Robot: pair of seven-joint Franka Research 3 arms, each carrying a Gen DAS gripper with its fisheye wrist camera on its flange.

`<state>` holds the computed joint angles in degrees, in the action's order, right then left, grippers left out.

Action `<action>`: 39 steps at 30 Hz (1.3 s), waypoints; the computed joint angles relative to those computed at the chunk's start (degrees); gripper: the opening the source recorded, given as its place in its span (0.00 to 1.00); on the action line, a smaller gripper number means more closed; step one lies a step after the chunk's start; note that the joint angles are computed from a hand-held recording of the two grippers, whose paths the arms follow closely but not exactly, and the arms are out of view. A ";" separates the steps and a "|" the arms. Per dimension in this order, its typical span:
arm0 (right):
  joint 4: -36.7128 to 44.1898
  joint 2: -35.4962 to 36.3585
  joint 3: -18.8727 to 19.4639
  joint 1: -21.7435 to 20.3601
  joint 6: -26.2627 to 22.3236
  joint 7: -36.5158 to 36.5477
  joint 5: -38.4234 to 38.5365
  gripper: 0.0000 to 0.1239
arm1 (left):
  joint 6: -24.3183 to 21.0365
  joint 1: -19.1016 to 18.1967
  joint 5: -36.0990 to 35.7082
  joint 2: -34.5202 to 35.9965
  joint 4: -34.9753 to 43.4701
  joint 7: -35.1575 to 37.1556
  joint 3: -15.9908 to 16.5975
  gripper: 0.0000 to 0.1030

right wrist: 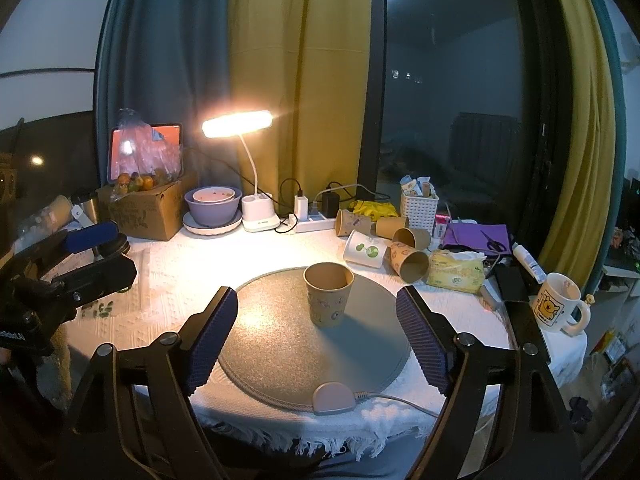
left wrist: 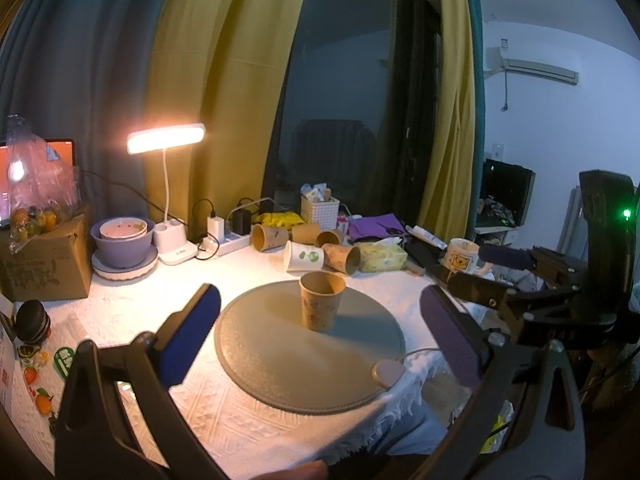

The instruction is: Flip cup upright

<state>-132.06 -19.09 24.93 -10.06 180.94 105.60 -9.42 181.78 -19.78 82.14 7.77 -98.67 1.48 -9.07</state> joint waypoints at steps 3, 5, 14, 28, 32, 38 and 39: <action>0.02 -0.01 0.04 -0.04 -0.06 0.07 -0.07 0.68 | -0.01 -0.03 -0.06 0.10 0.06 0.05 -0.01 0.98; 0.02 -0.01 -0.02 0.04 -0.08 0.11 -0.08 0.68 | -0.04 -0.02 -0.49 0.03 -0.08 0.50 -0.03 0.98; -0.03 -0.12 0.04 -0.18 -0.36 0.34 -0.55 0.68 | -0.11 -0.24 -0.01 0.18 0.20 0.00 0.03 0.98; -0.35 -0.17 -1.15 0.87 -0.48 -0.63 -0.24 0.68 | -0.25 -0.49 0.84 0.29 0.42 -0.87 0.05 0.98; -0.33 -0.17 -1.04 0.77 -0.45 -0.53 -0.27 0.68 | -0.37 -0.42 1.59 0.27 0.46 -1.60 -0.20 0.98; -0.35 -0.13 -1.30 1.05 -0.46 -0.74 -0.17 0.68 | -0.40 -0.23 1.52 0.18 0.35 -1.57 -0.35 0.98; -0.35 -0.14 -1.29 1.05 -0.46 -0.75 -0.16 0.68 | -0.48 -0.27 1.45 0.27 0.43 -1.53 -0.41 0.98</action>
<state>-132.41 -19.23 23.63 -9.01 180.48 104.86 -9.58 181.30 -20.05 83.59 8.04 -98.23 -0.05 -9.49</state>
